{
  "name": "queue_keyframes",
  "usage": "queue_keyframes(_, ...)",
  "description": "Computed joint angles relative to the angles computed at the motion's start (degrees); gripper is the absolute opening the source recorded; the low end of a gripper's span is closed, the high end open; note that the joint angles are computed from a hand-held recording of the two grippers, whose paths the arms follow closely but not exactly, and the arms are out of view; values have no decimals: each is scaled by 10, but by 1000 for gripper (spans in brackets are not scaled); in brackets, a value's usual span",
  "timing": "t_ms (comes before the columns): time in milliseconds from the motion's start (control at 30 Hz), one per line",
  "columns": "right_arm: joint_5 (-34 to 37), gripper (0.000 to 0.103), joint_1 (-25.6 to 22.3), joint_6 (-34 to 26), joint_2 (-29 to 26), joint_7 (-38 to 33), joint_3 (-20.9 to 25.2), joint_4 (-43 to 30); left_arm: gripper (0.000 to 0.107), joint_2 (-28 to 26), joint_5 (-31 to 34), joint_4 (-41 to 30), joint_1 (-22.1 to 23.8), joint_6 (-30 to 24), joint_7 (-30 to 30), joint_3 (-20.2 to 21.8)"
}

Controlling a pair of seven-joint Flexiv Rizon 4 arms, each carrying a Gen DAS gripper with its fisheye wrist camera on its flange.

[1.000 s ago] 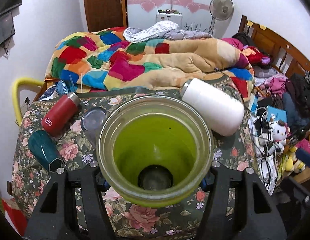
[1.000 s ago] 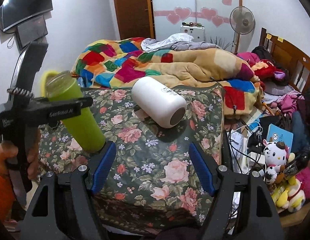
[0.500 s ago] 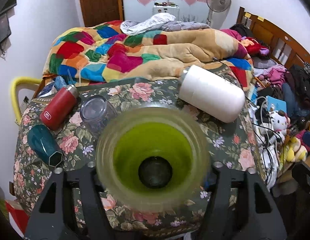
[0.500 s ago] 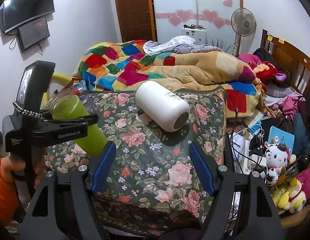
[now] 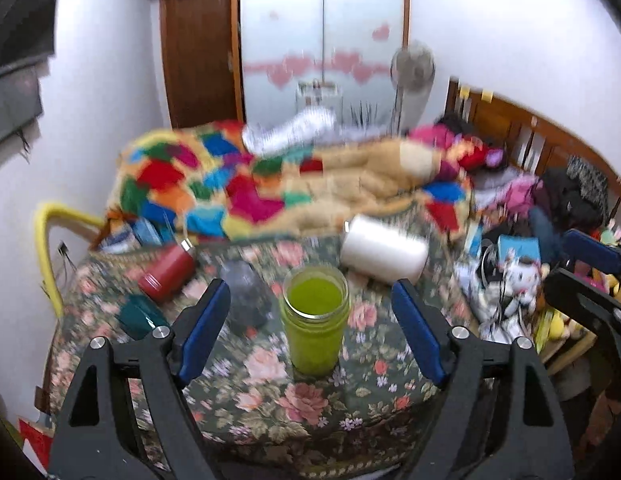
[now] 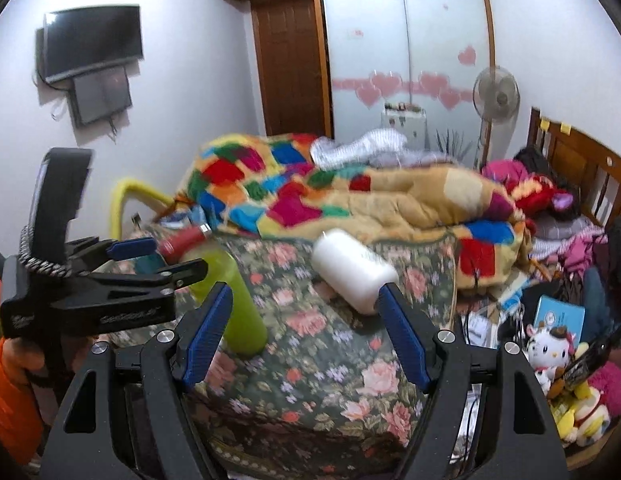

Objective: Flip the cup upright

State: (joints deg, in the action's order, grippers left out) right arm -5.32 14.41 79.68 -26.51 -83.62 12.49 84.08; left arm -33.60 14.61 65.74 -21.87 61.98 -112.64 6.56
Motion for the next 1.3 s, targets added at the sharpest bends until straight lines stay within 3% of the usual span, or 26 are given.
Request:
queue_keyframes(67, -4, 73, 9, 35, 15, 7, -9, 17, 92, 32, 44, 29, -24, 41, -47, 35)
queue_keyframes(133, -15, 73, 20, 72, 29, 20, -21, 37, 92, 58, 101, 45, -54, 73, -104, 73)
queue_keyframes(300, -37, 74, 21, 155, 52, 33, -14, 72, 95, 108, 249, 65, -118, 102, -255, 138)
queue_keyframes(400, -55, 75, 58, 205, 66, 60, -62, 98, 102, 130, 336, 72, -158, 92, -354, 169)
queue_keyframes(500, -53, 79, 130, 252, 80, 83, -148, 128, 103, 147, 425, 79, -194, 72, -445, 191)
queue_keyframes(633, -14, 86, 208, 281, 91, 71, -225, 153, 103, 164, 468, 96, -197, 53, -487, 178)
queue_keyframes(700, 21, 94, 262, 287, 90, 53, -279, 157, 103, 171, 483, 102, -194, 44, -498, 168)
queue_keyframes(767, 45, 103, 288, 286, 90, 38, -304, 161, 103, 175, 497, 104, -190, 30, -503, 157)
queue_keyframes(867, 75, 103, 328, 285, 98, 17, -342, 171, 103, 183, 512, 109, -181, 19, -507, 137)
queue_keyframes(1000, 84, 103, 322, 282, 101, 8, -332, 171, 103, 191, 521, 116, -161, 16, -516, 110)
queue_keyframes(1100, 100, 103, 363, 281, 106, -3, -375, 179, 103, 199, 529, 122, -146, 12, -520, 90)
queue_keyframes(1300, 110, 103, 396, 278, 112, -15, -408, 190, 103, 207, 541, 128, -113, 6, -527, 49)
